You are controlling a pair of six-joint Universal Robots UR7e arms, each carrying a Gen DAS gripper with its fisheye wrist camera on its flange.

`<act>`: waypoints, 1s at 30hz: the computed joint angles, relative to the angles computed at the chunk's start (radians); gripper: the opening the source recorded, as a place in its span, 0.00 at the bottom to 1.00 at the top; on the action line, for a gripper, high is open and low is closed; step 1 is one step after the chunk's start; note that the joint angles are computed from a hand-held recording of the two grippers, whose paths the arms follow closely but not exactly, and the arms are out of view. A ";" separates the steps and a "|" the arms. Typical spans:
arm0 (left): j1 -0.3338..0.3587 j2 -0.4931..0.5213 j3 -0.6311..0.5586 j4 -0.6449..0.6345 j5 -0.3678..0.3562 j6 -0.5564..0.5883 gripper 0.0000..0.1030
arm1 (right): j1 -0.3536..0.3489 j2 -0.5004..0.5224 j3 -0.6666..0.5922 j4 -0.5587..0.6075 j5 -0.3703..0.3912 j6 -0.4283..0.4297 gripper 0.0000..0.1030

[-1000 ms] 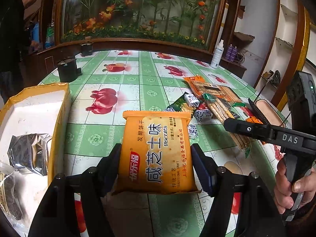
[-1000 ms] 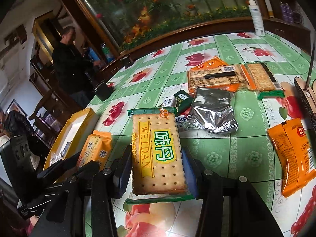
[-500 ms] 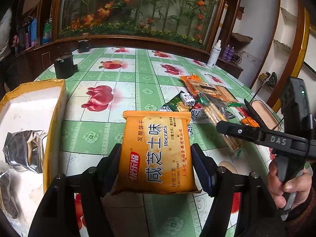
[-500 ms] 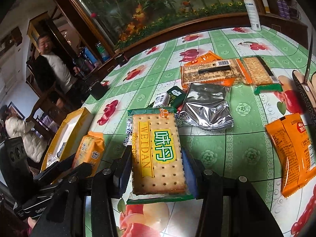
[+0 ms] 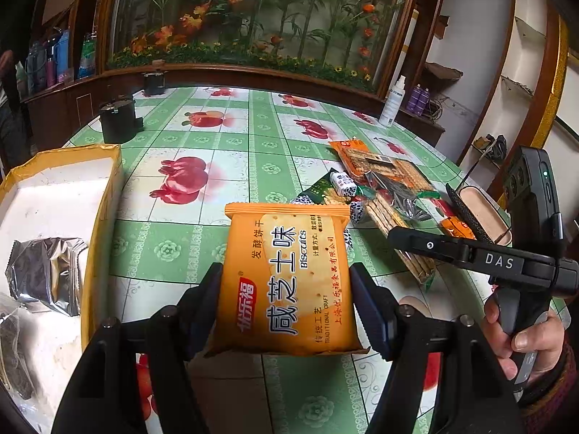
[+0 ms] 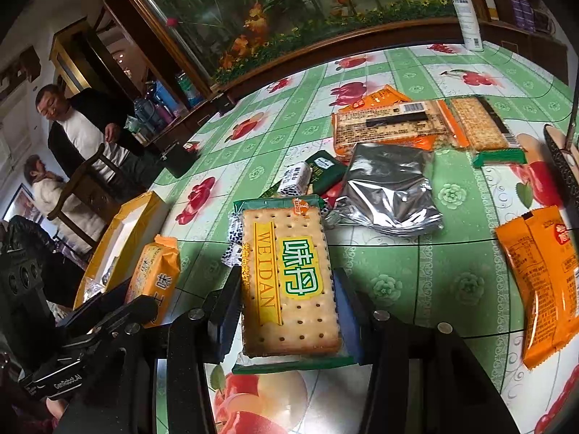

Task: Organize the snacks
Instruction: 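Grasp the WEIDAN cracker pack with the right tool while the left tool holds the biscuit pack, then carry both packs into the yellow box and open both tools to release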

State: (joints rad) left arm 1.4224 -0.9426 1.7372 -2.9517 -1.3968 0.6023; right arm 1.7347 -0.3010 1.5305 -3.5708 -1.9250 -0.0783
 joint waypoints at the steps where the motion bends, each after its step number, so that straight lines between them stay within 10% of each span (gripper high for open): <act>1: 0.000 -0.001 0.001 0.002 0.000 -0.003 0.66 | 0.000 0.000 -0.001 0.002 0.003 0.000 0.51; 18: 0.029 -0.085 0.014 0.077 -0.114 -0.062 0.66 | 0.034 0.034 -0.045 -0.048 0.034 0.085 0.51; 30: 0.094 -0.167 -0.080 0.064 -0.104 -0.121 0.67 | 0.162 0.244 -0.456 0.234 0.040 0.052 0.51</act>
State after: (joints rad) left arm 1.5168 -1.1097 1.6572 -2.8882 -1.5012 0.4815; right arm 1.8964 -0.0574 1.0748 -3.3365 -1.8847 -0.0264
